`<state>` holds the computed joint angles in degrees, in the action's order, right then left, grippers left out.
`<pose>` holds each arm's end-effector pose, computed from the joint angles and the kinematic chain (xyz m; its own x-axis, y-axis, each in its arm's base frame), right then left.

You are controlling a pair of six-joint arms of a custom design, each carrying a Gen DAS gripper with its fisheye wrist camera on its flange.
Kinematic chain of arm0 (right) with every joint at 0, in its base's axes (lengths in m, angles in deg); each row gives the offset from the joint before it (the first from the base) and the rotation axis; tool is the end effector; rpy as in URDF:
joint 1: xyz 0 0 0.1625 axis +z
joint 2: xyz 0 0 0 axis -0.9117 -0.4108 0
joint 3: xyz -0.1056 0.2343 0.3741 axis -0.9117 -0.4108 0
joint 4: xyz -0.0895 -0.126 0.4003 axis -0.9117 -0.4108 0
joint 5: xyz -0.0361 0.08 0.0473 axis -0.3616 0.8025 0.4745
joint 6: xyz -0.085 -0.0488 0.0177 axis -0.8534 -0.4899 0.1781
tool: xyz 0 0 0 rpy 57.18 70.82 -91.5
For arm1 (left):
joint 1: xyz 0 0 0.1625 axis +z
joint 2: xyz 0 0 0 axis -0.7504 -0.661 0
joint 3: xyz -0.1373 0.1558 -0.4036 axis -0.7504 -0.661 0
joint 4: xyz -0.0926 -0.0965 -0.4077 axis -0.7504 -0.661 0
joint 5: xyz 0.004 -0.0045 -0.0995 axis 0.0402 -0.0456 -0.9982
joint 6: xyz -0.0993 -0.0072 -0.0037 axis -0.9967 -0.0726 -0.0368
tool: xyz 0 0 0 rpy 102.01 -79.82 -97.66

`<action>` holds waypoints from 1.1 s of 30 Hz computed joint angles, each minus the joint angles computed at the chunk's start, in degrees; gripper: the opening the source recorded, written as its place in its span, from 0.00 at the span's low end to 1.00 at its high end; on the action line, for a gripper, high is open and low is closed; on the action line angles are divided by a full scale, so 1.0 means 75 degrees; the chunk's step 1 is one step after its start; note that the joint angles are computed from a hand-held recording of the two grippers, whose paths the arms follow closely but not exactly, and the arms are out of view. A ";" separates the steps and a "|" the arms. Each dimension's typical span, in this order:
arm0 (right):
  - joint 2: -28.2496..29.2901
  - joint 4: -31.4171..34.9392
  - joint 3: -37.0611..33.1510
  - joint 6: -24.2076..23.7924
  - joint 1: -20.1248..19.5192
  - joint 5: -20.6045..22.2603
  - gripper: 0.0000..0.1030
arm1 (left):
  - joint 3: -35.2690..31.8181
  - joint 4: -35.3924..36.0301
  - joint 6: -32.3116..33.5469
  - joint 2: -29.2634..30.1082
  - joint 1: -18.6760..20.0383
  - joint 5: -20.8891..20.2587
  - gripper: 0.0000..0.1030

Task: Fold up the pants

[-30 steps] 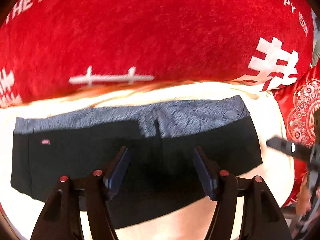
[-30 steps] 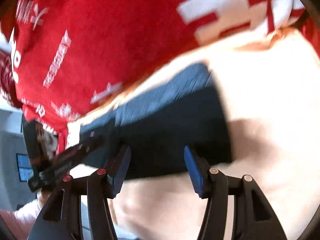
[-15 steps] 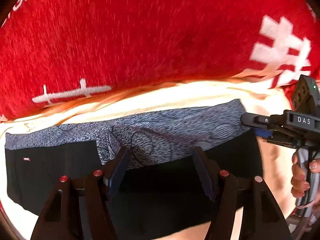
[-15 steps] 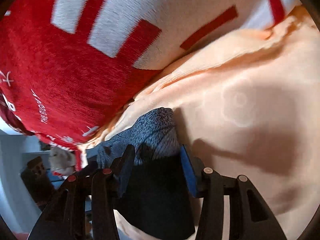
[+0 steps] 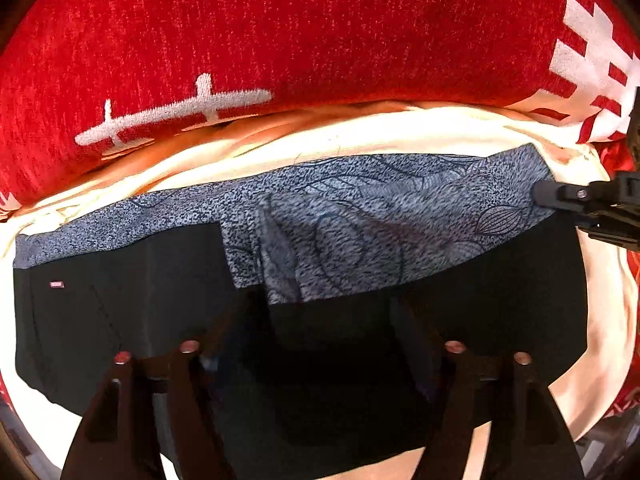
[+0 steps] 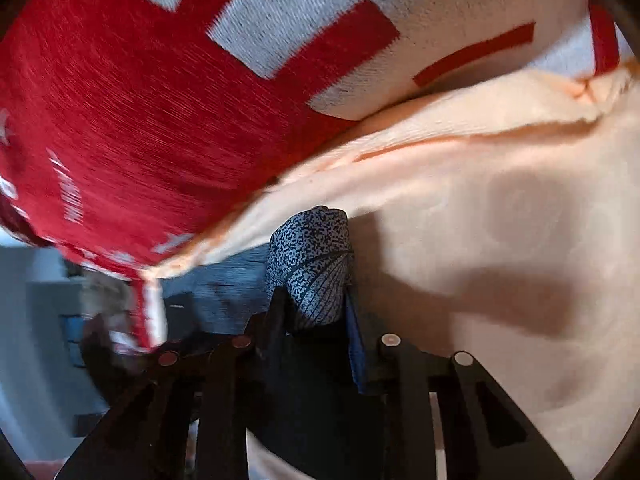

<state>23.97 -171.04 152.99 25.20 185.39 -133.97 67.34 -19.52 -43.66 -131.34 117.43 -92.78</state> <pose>0.3716 -0.4907 -0.0355 -0.7119 0.6754 -0.1926 0.6326 0.4975 -0.5936 -0.0441 -0.6386 0.2981 -0.4135 0.8325 -0.3686 0.7023 0.5493 0.4527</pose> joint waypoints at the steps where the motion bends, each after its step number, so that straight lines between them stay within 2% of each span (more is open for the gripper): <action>1: -0.0033 0.0493 -0.0058 0.0178 0.0008 -0.0145 0.29 | 0.0058 -0.0149 0.0079 -0.0021 0.0029 0.0046 0.81; 7: 0.0018 0.2051 -0.0468 0.0467 0.0138 -0.0828 0.33 | -0.0243 0.0279 -0.0513 0.0094 0.0192 -0.0100 0.84; 13: -0.0149 0.2943 -0.0667 0.0762 0.0323 -0.1021 0.34 | -0.0601 0.0320 -0.0410 0.0139 0.0171 0.0072 0.84; 15: -0.0184 0.3313 -0.0789 0.0940 0.0417 -0.1124 0.34 | -0.0930 0.0433 -0.0593 0.0220 0.0199 -0.0088 0.84; 18: -0.0241 0.4191 -0.1046 0.1283 0.0670 -0.1586 0.34 | -0.1376 0.0297 -0.0756 0.0387 0.0204 -0.0374 0.84; 20: -0.0182 0.4849 -0.1400 0.1359 0.0900 -0.2057 0.34 | -0.1551 0.0163 -0.0752 0.0565 0.0170 -0.0319 0.84; 22: -0.0134 0.5136 -0.1642 0.1264 0.1038 -0.2270 0.34 | -0.1581 0.0033 -0.0709 0.0759 0.0151 -0.0080 0.84; 26: 0.0106 0.5057 -0.2069 0.0852 0.1099 -0.2073 0.35 | -0.1244 -0.0491 -0.0342 0.0940 0.0180 0.0689 0.84; 29: 0.0314 0.5048 -0.2345 0.0647 0.1120 -0.1901 0.35 | -0.1371 -0.0323 -0.0225 0.0894 0.0352 0.0530 0.84; 33: 0.0522 0.5108 -0.2532 0.0720 0.1182 -0.1709 0.36 | -0.1148 -0.0556 0.0639 0.0489 0.0490 0.0557 0.84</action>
<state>27.88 -132.73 134.01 30.60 194.25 -146.80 58.74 -23.69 -38.86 -127.68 121.10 -88.61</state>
